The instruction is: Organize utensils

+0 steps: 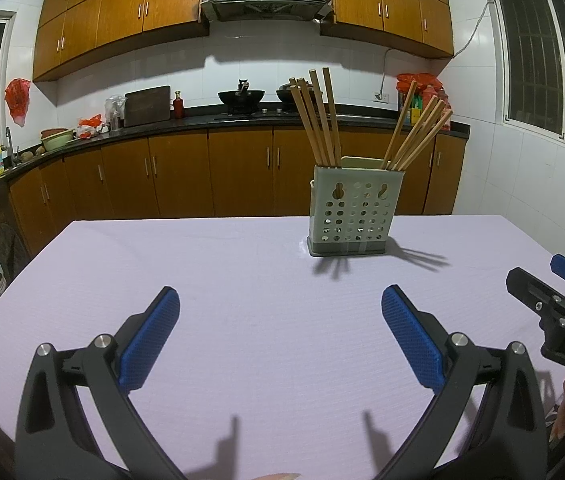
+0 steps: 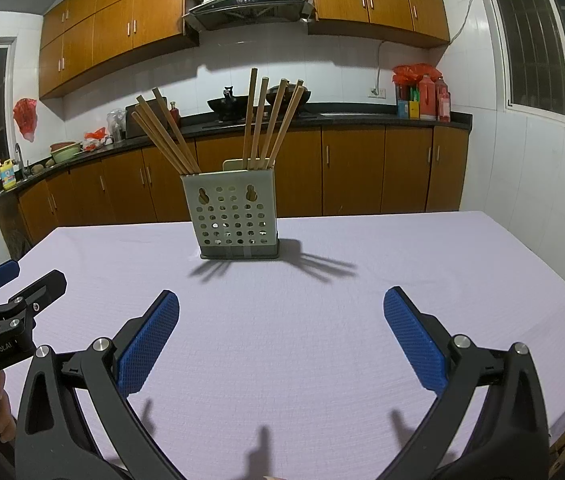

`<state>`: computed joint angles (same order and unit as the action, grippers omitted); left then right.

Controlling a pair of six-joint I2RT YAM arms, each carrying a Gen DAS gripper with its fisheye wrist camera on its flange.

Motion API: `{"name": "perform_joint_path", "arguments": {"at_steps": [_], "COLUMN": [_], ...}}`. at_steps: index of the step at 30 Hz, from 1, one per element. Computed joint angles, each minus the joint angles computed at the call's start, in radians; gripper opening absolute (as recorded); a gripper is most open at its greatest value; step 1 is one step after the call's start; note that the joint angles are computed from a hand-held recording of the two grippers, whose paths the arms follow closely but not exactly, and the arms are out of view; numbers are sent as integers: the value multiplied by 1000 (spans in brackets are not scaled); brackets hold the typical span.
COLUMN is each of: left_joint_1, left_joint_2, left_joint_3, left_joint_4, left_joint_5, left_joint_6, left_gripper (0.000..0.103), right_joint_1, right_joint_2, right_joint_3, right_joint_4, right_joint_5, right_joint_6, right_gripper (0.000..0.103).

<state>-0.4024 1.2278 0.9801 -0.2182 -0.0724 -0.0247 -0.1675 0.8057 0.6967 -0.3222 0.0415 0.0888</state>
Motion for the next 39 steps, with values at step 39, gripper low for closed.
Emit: {"name": "perform_joint_path", "arguments": {"at_steps": [39], "left_joint_1": [4], "left_joint_2": [10], "left_joint_3": [6], "left_joint_4": [-1], "left_joint_5": [4], "left_joint_6": [0], "left_gripper": [99], "right_joint_1": [28], "right_joint_2": [-11], "right_joint_3": [-3], "right_joint_4": [-11], "right_joint_5": [26], "right_joint_6": [21], "right_gripper": [101]}}
